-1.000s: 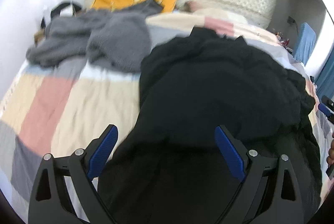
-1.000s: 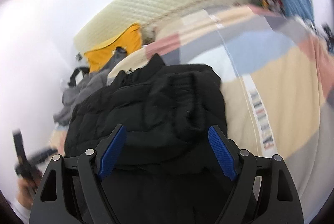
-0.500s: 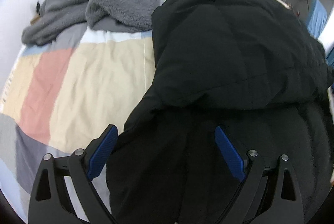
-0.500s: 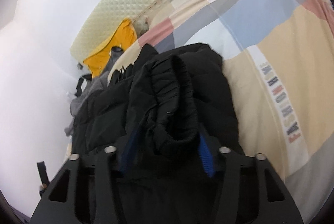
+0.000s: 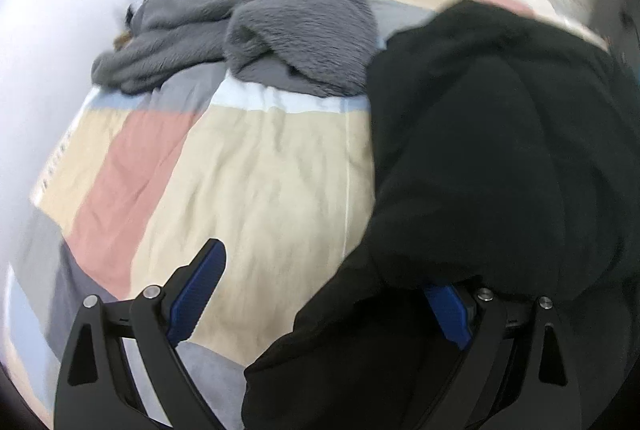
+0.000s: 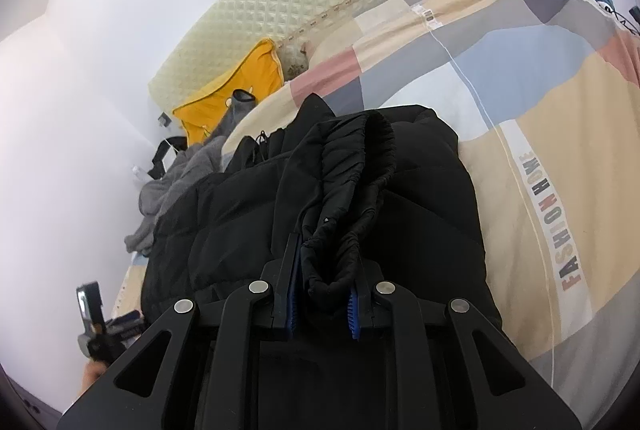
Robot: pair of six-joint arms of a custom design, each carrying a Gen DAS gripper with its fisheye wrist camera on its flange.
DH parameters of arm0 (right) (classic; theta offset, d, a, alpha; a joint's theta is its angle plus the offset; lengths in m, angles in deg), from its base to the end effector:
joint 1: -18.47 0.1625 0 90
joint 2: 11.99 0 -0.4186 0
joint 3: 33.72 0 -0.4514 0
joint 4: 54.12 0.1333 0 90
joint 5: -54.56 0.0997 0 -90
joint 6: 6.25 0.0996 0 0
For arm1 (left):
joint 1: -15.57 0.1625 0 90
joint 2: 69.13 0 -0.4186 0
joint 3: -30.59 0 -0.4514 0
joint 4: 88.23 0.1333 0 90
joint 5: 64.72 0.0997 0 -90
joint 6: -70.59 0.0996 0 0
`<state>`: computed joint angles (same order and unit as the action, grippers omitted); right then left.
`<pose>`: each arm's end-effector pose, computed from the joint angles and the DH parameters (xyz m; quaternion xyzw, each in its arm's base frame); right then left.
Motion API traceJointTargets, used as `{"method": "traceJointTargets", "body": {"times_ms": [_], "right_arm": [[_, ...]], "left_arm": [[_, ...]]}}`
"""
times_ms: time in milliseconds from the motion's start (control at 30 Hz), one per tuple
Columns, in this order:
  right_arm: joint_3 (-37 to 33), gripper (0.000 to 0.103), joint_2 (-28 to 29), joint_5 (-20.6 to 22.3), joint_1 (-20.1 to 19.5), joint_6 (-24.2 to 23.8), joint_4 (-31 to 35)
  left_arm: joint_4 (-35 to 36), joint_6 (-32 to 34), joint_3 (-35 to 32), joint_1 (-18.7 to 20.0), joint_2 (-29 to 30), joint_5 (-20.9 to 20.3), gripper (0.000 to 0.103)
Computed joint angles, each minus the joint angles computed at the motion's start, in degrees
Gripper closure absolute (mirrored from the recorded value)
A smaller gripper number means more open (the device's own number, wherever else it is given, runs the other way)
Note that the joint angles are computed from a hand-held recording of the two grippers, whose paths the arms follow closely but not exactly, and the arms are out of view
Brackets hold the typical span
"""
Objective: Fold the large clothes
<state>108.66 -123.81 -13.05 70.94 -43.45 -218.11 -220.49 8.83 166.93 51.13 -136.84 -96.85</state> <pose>-0.0889 -0.3968 0.3233 0.0692 -0.9116 0.3979 0.0769 -0.1899 -0.4033 0.0377 0.0557 0.8574 -0.2944 0.4184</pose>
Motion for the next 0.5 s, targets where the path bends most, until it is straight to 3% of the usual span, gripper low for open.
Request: {"method": "traceJointTargets", "body": {"times_ms": [167,267,367,500], "right_arm": [[1.5,0.086,-3.3,4.7,-0.8,-2.5,3.0],[2.6,0.086,-4.2,4.3,0.8,-4.5,2.0],[3.1,0.086,-2.0,-2.6,4.0,-5.8,-2.7],[2.2,0.086,3.6,-10.6,5.4,-6.6,-7.7]], "left_arm": [[-3.1,-4.7,2.2,-0.2,-3.3,1.4,0.009],[-4.0,-7.1,2.8,0.6,-4.4,1.4,0.009],[-6.4,-6.7,3.5,1.6,-4.6,0.6,0.008],[-6.8,-5.0,3.3,1.8,-3.7,0.7,0.008]]}}
